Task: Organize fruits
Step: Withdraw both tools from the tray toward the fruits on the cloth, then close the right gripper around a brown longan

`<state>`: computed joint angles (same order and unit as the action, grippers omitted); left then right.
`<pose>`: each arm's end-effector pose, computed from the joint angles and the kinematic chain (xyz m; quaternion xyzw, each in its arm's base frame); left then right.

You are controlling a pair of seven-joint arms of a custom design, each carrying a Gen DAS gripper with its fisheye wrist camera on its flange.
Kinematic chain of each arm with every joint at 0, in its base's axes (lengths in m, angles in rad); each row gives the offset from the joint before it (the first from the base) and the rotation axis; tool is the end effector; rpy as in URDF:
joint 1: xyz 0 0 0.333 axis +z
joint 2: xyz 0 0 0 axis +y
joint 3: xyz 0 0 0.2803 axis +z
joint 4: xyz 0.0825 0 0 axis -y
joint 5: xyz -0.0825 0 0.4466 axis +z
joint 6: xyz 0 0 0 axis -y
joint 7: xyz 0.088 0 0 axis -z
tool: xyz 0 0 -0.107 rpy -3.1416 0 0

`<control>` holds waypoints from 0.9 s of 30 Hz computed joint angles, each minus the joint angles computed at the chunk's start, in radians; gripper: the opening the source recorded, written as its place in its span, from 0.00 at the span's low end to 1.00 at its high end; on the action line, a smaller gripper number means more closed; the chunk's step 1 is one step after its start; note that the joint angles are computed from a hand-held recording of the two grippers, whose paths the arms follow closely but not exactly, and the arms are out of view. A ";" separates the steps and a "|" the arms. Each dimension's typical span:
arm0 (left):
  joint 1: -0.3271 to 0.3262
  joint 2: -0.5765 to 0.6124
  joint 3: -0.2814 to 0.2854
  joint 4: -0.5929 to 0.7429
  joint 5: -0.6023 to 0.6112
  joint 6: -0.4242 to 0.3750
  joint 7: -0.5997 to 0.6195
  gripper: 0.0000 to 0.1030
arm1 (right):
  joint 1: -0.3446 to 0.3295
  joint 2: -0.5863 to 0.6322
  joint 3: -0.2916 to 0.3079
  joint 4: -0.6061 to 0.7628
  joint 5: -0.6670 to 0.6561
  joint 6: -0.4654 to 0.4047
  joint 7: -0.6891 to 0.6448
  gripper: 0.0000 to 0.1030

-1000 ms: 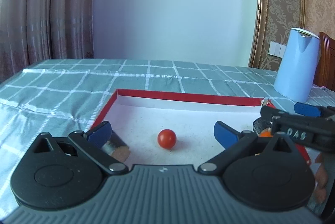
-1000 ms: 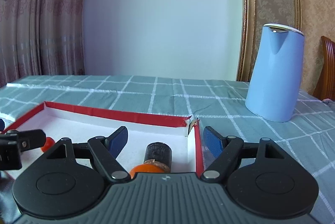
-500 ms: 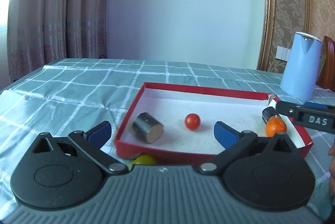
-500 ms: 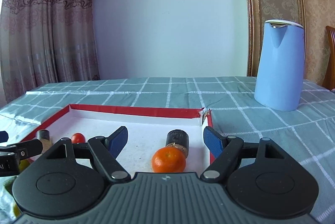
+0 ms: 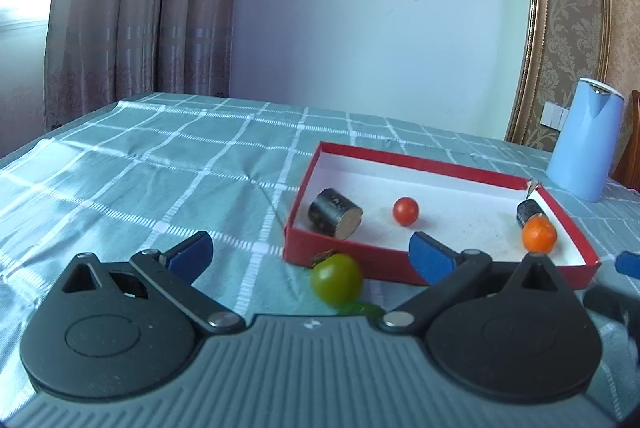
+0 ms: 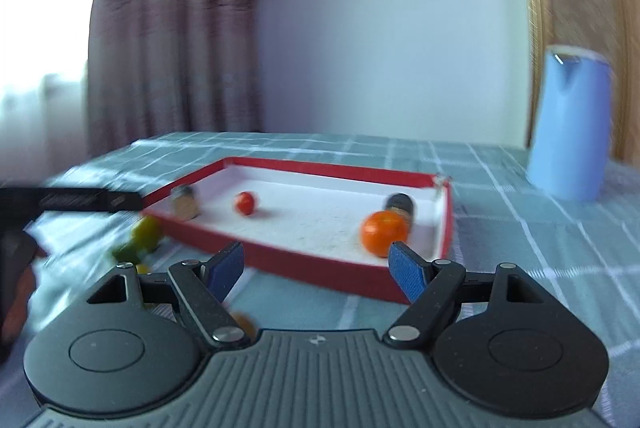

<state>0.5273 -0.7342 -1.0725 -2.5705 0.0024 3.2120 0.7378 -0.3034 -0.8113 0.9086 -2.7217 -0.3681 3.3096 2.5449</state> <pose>0.4437 -0.2783 0.4396 -0.6062 0.5781 -0.4258 0.3422 0.3803 0.2904 0.4250 -0.6518 0.5089 -0.3562 0.4350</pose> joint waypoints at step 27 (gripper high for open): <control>-0.028 0.021 0.018 -0.007 -0.004 0.007 0.051 1.00 | 0.509 0.367 -0.547 0.133 -0.274 -0.236 -0.141 0.25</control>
